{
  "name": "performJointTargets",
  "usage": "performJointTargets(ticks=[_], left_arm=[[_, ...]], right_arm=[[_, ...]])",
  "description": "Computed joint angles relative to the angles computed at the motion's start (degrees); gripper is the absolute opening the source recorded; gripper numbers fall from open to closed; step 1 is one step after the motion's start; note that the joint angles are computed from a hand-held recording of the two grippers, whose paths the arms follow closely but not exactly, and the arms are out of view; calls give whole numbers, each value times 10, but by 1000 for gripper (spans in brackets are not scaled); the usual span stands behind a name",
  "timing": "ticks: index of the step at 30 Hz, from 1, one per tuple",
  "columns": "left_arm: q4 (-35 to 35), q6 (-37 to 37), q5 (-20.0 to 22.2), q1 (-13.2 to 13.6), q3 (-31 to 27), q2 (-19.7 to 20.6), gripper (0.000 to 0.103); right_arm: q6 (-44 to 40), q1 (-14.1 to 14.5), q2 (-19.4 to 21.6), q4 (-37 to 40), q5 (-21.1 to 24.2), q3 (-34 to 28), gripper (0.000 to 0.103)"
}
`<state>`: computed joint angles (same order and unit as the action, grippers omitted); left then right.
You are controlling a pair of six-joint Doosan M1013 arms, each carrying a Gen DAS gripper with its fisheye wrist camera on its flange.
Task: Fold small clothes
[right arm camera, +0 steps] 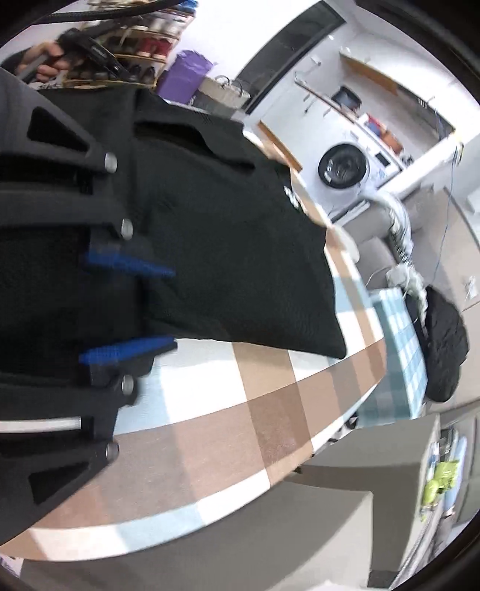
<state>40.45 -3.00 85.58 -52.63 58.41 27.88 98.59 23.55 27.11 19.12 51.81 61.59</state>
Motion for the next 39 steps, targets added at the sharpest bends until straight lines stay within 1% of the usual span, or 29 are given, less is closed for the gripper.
performJointTargets(ticks=[1, 5, 8, 10, 13, 14, 15, 16, 17, 20, 21, 22, 23, 24, 27, 28, 30, 32, 36, 37, 38, 39], left_arm=[[0, -5, 1, -3, 5, -3, 55], [-7, -28, -4, -12, 29, -16, 59], [-11, -38, -9, -20, 44, -23, 60], [-11, -41, -1, -26, 46, -24, 61], [0, -34, 3, -36, 48, -24, 67], [6, -29, 8, -41, 46, -23, 69], [12, -23, 10, -44, 45, -22, 73], [19, -17, 11, -47, 43, -21, 77], [24, -13, 12, -51, 42, -21, 83], [28, -10, -3, -57, 49, -25, 84], [30, -12, -9, -58, 52, -27, 87], [30, -17, -12, -60, 54, -28, 91], [33, -18, -16, -62, 56, -29, 103], [37, -18, -18, -63, 58, -30, 102], [36, -31, -24, -64, 66, -34, 102], [29, -36, -28, -63, 71, -36, 102], [17, -40, -16, -62, 73, -36, 102], [4, -39, -12, -59, 75, -37, 102], [-18, -59, -23, -51, 89, -45, 101], [-21, -58, -29, -49, 94, -48, 99], [-25, -53, -31, -48, 96, -48, 92], [-32, -47, -33, -45, 96, -48, 82]], right_arm=[[-6, 0, -11, 4, -11, 15, 46], [-22, 0, -53, 8, -42, 74, 61], [-62, -5, -76, 42, -47, 109, 62], [-57, -2, -85, 25, -43, 122, 62], [-69, 2, -98, 14, -50, 140, 62], [-72, 4, -102, 11, -57, 146, 64], [-81, 6, -106, 14, -63, 152, 69], [-89, 7, -109, 17, -69, 158, 71], [-95, 9, -114, 18, -77, 164, 75], [-119, 14, -123, 19, -92, 179, 79], [-115, 17, -126, 11, -96, 182, 81], [-125, 18, -128, 17, -100, 185, 83], [-140, 20, -131, 27, -106, 191, 87], [-140, 22, -133, 24, -109, 193, 90], [-154, 25, -140, 31, -116, 205, 90], [-156, 25, -140, 29, -112, 206, 90], [-133, 27, -140, 4, -104, 208, 90], [-129, 27, -139, -6, -94, 208, 90], [-128, 23, -136, -9, -80, 211, 90], [-130, 22, -136, -6, -77, 212, 90], [-134, 20, -134, 0, -74, 212, 90], [-134, 19, -133, 1, -74, 212, 89]])
